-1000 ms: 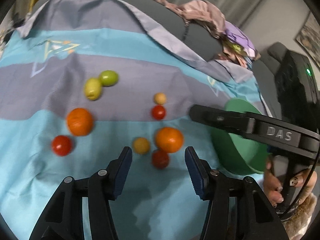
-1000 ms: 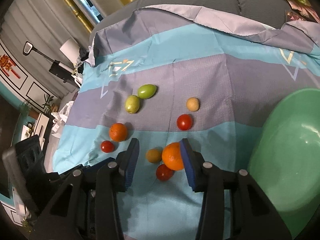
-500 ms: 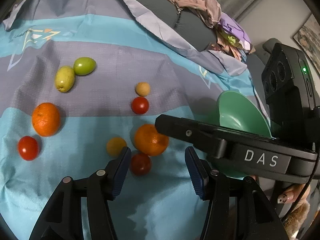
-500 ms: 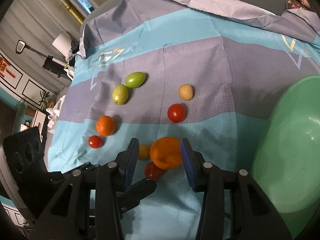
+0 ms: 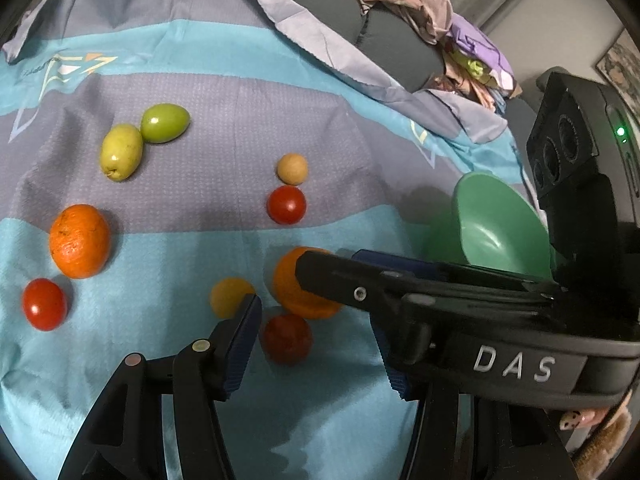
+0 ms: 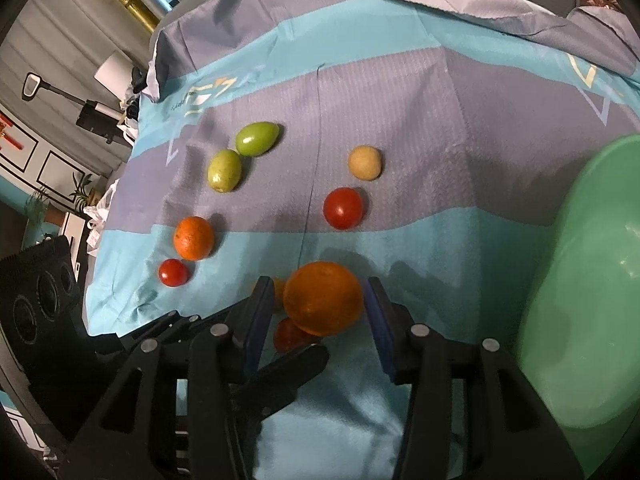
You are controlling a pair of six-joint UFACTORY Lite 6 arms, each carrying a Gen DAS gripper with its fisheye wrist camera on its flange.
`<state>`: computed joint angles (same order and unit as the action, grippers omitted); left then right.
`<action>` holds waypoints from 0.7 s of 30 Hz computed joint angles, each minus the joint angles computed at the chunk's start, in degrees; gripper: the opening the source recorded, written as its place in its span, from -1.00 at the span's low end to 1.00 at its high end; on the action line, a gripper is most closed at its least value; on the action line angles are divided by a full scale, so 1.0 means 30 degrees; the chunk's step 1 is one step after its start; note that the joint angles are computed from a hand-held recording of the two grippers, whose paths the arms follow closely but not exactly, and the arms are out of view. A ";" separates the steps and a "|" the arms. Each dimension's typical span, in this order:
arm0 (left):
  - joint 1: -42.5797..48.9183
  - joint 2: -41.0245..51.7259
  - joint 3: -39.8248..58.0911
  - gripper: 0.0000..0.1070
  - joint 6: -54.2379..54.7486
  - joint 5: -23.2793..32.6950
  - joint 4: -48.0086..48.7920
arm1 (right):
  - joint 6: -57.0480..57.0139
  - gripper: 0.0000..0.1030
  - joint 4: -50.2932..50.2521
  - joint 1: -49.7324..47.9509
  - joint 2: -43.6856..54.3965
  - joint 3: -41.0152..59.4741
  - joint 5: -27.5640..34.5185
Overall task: Organize fruits
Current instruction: 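Close the right gripper on the large orange while the left gripper grasps another orange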
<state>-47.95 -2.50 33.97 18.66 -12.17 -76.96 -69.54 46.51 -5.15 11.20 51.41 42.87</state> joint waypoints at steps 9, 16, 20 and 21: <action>0.0185 0.0536 0.0020 0.04 -0.3280 0.0141 0.3294 | 0.0332 -0.04 -0.0243 0.0589 0.0512 -0.0009 -0.0813; 0.0461 0.1062 0.0053 0.04 -0.5483 0.0256 0.5648 | 0.0617 -0.02 -0.0485 0.0696 0.1175 0.0294 -0.0691; 0.0520 0.0535 -0.0424 0.04 -0.6429 0.0370 0.6380 | 0.0468 -0.03 -0.0365 0.0571 0.1209 0.0325 -0.0593; 0.0423 0.0000 -0.0760 0.04 -0.5449 0.0387 0.5268 | 0.0391 -0.03 -0.0295 0.0548 0.1213 0.0316 -0.0568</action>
<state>-46.69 -2.50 31.69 2.31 -11.01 -61.16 -68.37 45.62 -3.51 14.84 52.36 41.17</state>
